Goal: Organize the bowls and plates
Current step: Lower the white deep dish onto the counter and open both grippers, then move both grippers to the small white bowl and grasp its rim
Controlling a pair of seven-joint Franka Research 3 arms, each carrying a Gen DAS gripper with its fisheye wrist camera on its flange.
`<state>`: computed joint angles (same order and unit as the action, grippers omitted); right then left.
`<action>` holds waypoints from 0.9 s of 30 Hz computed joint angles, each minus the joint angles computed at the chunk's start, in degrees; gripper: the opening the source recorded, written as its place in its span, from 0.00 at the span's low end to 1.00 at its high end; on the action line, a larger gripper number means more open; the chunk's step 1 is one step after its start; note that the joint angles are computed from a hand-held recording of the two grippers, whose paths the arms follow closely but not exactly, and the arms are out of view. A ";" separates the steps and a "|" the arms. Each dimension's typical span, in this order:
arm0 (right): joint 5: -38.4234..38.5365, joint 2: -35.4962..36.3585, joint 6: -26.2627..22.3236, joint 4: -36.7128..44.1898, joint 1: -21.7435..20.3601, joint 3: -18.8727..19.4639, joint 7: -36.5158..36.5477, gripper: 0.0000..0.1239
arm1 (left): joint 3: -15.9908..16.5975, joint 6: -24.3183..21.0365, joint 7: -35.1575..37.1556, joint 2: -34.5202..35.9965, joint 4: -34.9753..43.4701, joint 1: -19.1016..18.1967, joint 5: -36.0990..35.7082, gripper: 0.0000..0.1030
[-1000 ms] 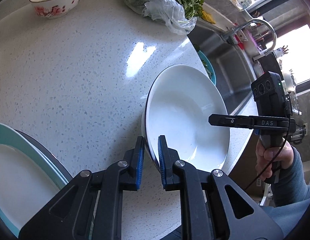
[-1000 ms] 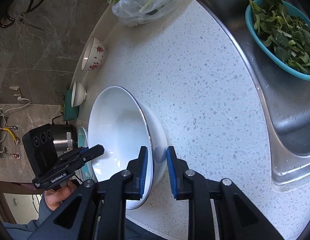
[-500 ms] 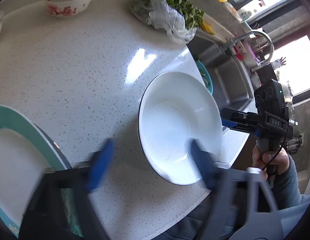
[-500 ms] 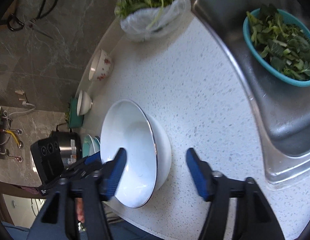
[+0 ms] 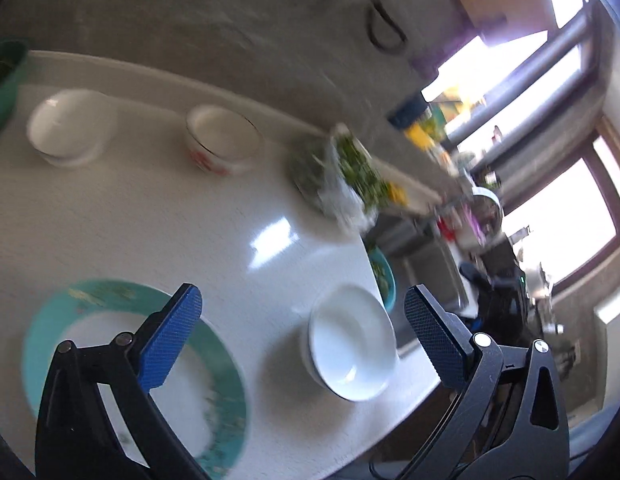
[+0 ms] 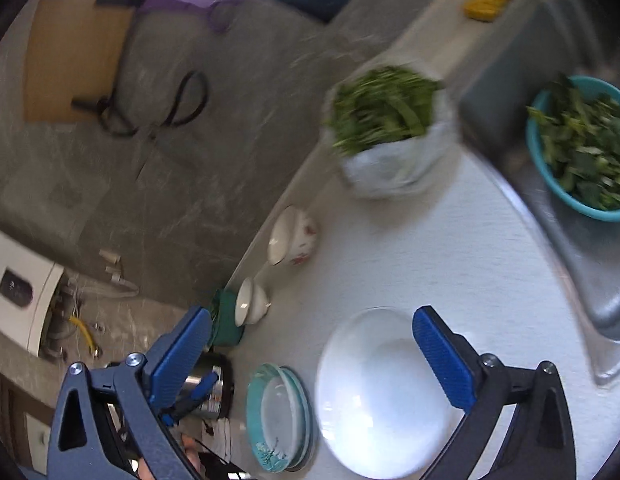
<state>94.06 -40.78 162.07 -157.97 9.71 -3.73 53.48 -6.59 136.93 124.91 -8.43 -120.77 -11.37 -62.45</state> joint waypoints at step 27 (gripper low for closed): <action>-60.22 68.67 -23.04 74.21 4.33 8.65 45.17 0.60 | -5.56 -11.87 -16.58 50.51 56.72 17.96 36.96 0.98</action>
<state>33.85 27.89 139.03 -83.76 14.04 4.92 98.65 -12.15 125.06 108.32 42.07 -64.04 6.59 -25.48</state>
